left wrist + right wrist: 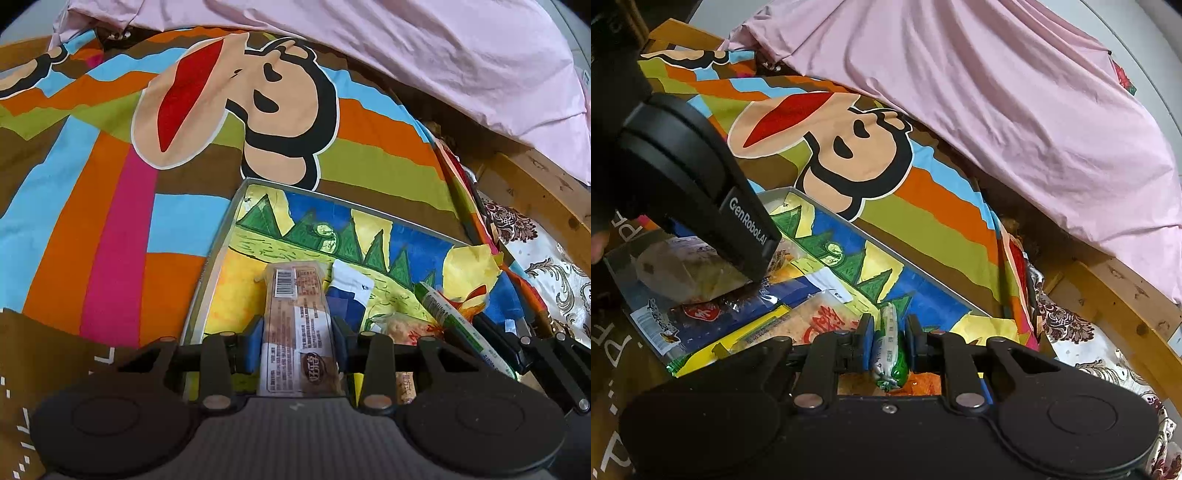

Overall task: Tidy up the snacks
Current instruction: 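Open the left gripper to release the granola bar in the tray while the right releases the stick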

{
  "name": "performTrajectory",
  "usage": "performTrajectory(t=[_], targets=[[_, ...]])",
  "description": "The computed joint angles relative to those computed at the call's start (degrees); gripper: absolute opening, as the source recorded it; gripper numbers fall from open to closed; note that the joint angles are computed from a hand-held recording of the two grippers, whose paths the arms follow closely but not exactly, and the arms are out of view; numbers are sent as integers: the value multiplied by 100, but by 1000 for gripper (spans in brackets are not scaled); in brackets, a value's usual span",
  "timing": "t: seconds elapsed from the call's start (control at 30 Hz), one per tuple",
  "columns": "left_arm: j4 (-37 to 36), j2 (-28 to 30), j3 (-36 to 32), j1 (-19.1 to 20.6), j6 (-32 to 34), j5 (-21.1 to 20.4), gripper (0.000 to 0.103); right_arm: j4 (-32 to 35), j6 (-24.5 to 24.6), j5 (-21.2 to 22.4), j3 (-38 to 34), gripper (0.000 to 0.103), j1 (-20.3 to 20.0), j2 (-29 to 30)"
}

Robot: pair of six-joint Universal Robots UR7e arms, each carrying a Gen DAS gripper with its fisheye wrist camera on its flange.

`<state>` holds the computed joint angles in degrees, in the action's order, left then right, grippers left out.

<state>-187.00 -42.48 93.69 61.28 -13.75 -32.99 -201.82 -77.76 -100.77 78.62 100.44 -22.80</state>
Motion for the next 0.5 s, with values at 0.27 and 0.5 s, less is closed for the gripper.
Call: performTrajectory(t=[0.27, 0.5], targets=[[-7, 10, -12, 0, 12, 4, 42, 10, -7, 28, -9, 18, -2, 2], [148, -9, -22, 13, -89, -3, 42, -12, 1, 37, -7, 19, -9, 5]])
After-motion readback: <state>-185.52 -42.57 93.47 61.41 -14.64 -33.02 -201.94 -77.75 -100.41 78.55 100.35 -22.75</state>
